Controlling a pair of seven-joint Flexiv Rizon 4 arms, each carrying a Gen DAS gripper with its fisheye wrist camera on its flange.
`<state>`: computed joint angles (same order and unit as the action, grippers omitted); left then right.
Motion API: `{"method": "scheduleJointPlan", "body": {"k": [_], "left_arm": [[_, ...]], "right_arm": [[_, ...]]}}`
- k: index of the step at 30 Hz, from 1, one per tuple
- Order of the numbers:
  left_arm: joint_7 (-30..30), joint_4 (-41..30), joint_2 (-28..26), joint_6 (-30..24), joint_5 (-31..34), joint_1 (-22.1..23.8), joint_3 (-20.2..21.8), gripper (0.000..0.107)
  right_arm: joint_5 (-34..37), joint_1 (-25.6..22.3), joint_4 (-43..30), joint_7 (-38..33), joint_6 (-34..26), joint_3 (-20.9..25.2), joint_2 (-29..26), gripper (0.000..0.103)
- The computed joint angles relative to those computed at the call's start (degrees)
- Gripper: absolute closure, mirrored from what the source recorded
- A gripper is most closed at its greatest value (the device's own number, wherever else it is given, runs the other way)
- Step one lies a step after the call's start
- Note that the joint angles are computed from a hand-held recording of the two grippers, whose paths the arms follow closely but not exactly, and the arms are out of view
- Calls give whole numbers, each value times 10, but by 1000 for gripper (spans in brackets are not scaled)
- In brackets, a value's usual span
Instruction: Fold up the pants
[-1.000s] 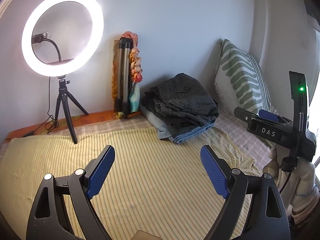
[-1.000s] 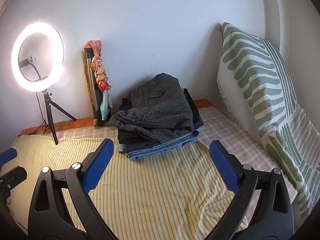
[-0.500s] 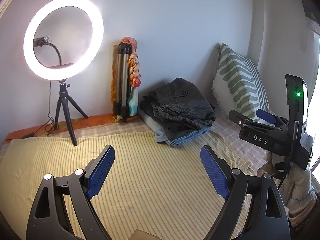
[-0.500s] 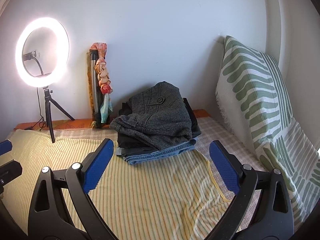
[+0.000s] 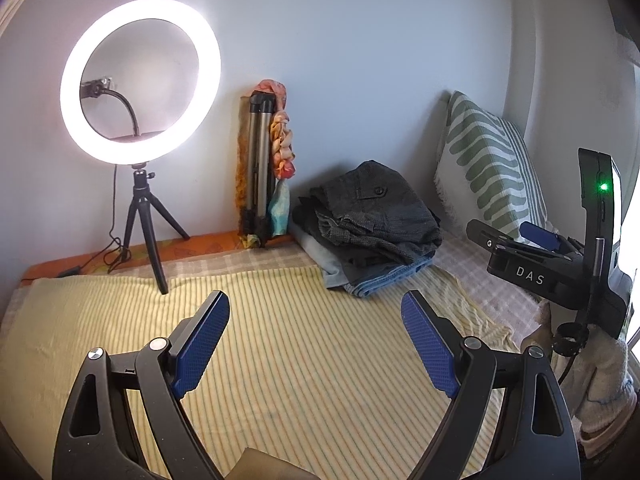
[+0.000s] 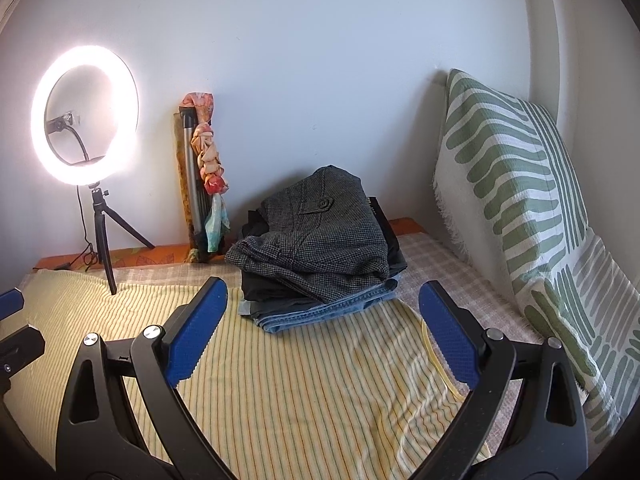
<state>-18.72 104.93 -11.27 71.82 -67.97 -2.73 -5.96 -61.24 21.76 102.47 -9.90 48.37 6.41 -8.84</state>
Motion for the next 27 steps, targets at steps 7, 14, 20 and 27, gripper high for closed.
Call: {"method": "scheduleJointPlan", "body": {"k": [7,14,20,27], "left_arm": [[-7,-1,-1,8,7,0,1,15],[0,-2,2,10,-10,-1,0,9],[3,0,3,16,-9,-3,0,8],[0,1,3,13,-3,-2,1,8]], "right_arm": [[4,1,-2,-3,4,-1,-3,5],[3,1,-4,-1,8,-2,-5,5],[4,2,-4,-2,8,-2,-5,5],[3,2,-3,0,10,-3,-5,5]]}}
